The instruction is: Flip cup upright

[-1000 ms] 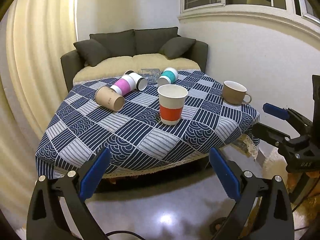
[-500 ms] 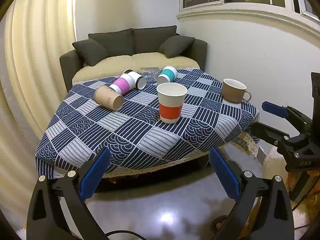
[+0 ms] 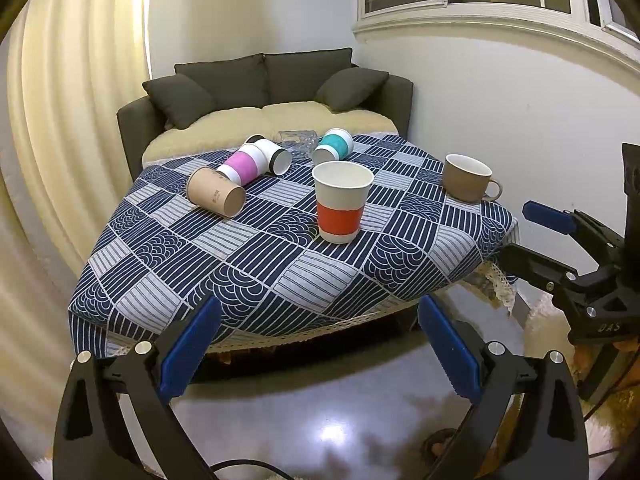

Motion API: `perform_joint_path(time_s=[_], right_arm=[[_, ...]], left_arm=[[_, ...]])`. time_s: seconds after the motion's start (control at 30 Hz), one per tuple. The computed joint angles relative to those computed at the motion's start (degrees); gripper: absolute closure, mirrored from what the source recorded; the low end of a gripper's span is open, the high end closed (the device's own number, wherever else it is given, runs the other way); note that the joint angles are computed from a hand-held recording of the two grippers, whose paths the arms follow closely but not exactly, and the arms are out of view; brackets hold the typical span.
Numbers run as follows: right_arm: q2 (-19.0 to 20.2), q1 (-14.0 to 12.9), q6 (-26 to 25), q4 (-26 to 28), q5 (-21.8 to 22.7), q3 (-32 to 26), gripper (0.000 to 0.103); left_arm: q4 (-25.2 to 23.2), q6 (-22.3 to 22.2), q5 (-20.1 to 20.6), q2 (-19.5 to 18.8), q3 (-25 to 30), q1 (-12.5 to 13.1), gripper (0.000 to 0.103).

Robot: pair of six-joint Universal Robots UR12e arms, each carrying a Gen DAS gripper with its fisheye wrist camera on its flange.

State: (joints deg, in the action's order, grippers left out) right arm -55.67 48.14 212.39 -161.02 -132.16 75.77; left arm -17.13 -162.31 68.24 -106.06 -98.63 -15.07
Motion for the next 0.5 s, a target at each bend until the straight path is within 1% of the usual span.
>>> perform_joint_path(time_s=[0.5], right_arm=[[0.2, 0.0, -0.2, 0.7, 0.2, -0.4, 0.005]], left_arm=[[-0.9, 0.7, -0.1, 0.0, 0.0, 0.1, 0.007]])
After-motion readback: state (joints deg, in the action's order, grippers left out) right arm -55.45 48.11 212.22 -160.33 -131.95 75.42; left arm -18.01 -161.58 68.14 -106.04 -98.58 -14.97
